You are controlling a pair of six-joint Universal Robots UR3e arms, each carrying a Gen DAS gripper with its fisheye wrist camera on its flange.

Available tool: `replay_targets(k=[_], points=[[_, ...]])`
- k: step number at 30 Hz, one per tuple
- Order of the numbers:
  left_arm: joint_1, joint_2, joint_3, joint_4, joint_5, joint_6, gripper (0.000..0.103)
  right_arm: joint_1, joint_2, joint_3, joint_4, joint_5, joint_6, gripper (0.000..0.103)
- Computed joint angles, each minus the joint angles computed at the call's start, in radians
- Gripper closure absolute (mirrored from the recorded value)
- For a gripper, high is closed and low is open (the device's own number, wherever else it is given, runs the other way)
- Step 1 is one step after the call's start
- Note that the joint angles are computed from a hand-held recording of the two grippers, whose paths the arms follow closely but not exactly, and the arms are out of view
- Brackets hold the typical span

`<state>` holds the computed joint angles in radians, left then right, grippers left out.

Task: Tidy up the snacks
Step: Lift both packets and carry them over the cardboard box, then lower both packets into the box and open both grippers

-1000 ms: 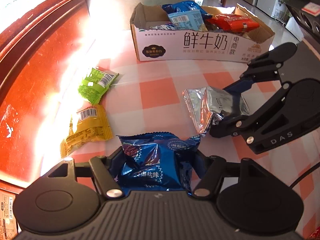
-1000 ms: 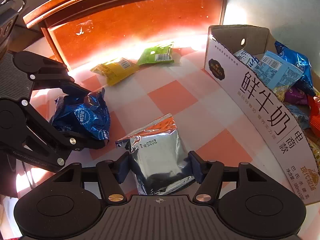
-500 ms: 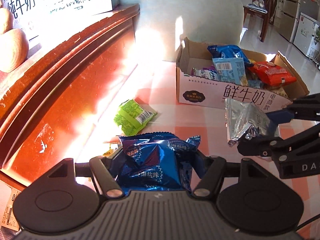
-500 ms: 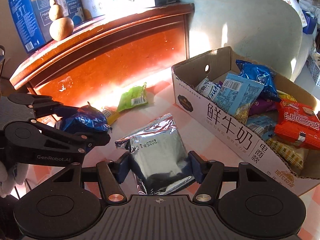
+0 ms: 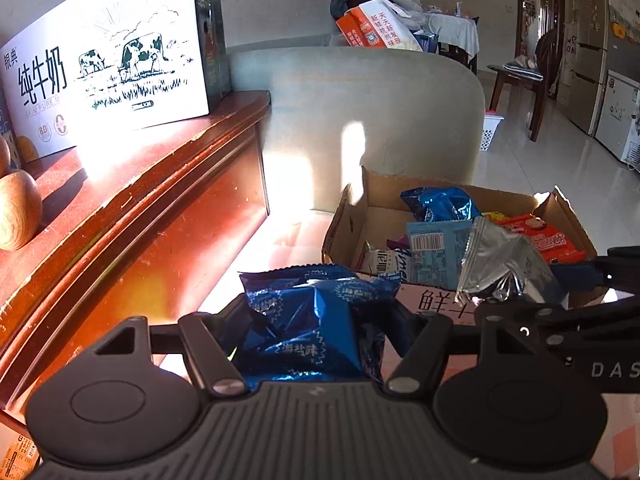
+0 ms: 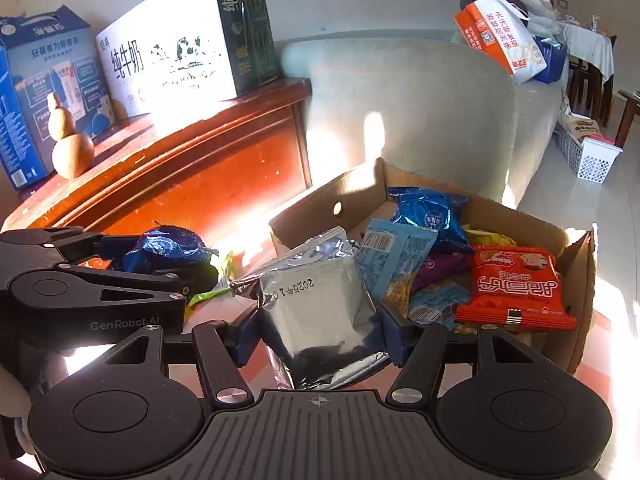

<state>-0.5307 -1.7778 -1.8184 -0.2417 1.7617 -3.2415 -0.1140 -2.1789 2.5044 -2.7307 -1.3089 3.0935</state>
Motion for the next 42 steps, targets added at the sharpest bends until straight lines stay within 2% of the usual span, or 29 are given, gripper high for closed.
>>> replay_targets(k=[14, 19, 30, 34, 37, 39, 41, 42], points=[[-0.053, -0.183, 0.272, -0.018, 0.024, -0.060, 0.035, -0.231, -0.160, -0.005, 0.082, 0.039, 0.064, 0.042], [-0.050, -0.252, 0.378, -0.045, -0.003, -0.084, 0.035, -0.250, -0.141, -0.002, 0.060, 0.010, 0.109, 0.042], [-0.069, -0.432, 0.636, -0.127, -0.052, -0.133, 0.034, -0.363, -0.133, 0.000, 0.070, 0.058, 0.154, 0.042], [-0.078, -0.490, 0.701, -0.137, -0.056, -0.121, 0.034, -0.381, -0.078, -0.004, 0.039, 0.057, 0.194, 0.042], [-0.089, -0.514, 0.722, -0.149, -0.045, -0.105, 0.023, -0.407, -0.041, -0.001, 0.017, 0.085, 0.218, 0.040], [-0.095, -0.515, 0.722, -0.157, -0.015, -0.126, 0.015, -0.401, -0.002, 0.011, -0.050, 0.072, 0.256, 0.039], [-0.084, -0.491, 0.690, -0.143, -0.030, -0.136, 0.011, -0.402, 0.009, 0.013, -0.066, 0.059, 0.273, 0.029], [-0.079, -0.475, 0.669, -0.131, -0.030, -0.137, 0.009, -0.413, -0.003, 0.014, -0.054, 0.069, 0.281, 0.027]])
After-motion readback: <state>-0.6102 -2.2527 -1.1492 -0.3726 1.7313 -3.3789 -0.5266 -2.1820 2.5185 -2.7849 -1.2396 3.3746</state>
